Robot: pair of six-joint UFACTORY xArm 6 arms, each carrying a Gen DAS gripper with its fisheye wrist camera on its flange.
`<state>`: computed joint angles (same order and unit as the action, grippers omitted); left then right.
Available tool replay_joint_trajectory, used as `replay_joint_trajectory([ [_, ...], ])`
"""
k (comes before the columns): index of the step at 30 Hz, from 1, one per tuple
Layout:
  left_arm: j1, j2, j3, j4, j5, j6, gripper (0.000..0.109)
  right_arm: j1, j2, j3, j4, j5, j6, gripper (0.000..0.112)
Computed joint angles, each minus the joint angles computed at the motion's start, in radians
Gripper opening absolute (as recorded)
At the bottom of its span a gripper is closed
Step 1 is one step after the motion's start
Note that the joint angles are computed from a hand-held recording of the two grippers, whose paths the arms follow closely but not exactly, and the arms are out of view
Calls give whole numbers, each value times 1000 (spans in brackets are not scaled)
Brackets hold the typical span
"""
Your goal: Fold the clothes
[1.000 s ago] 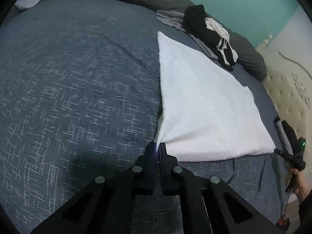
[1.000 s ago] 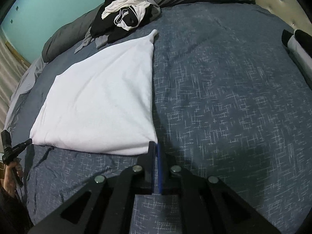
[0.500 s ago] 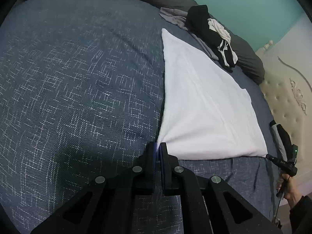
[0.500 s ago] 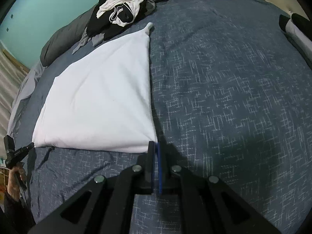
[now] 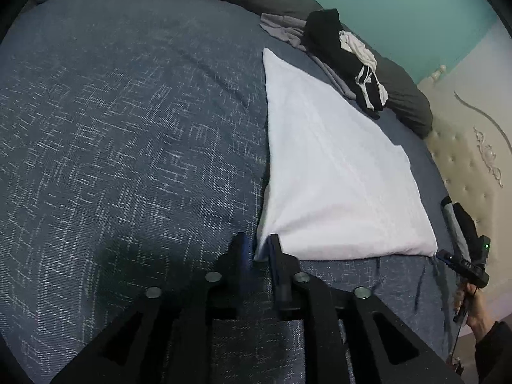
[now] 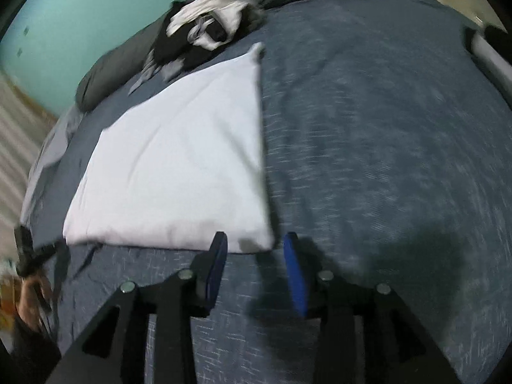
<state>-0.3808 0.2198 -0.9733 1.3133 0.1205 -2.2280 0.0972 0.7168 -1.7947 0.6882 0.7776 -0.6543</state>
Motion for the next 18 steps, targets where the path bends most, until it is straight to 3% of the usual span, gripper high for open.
replay_joint_trajectory([
  [2,7,1,-6,58,-9,-58,36,17,19,-24,-39,6,14,37],
  [4,16,11,-19,118,-28,-113,36,30,32,-35,-72,3,20,37],
  [6,22,27,-36,154,-45,-136,36,34,40,-37,-79,7,25,29],
  [8,27,46,-57,200,-64,-168,34,33,37,-30,-66,-1,17,12],
  [9,28,54,-61,189,-69,-152,29,33,34,-23,-63,-12,13,9],
  [10,27,59,-61,143,-69,-101,7,30,32,-18,-52,-19,8,5],
  [11,25,59,-55,91,-66,-45,4,29,27,-9,-47,-33,8,1],
  [15,11,33,-39,45,-20,1,3,20,8,34,-81,-137,69,0],
  [18,5,18,-26,32,0,15,3,0,6,38,-88,-156,109,0],
])
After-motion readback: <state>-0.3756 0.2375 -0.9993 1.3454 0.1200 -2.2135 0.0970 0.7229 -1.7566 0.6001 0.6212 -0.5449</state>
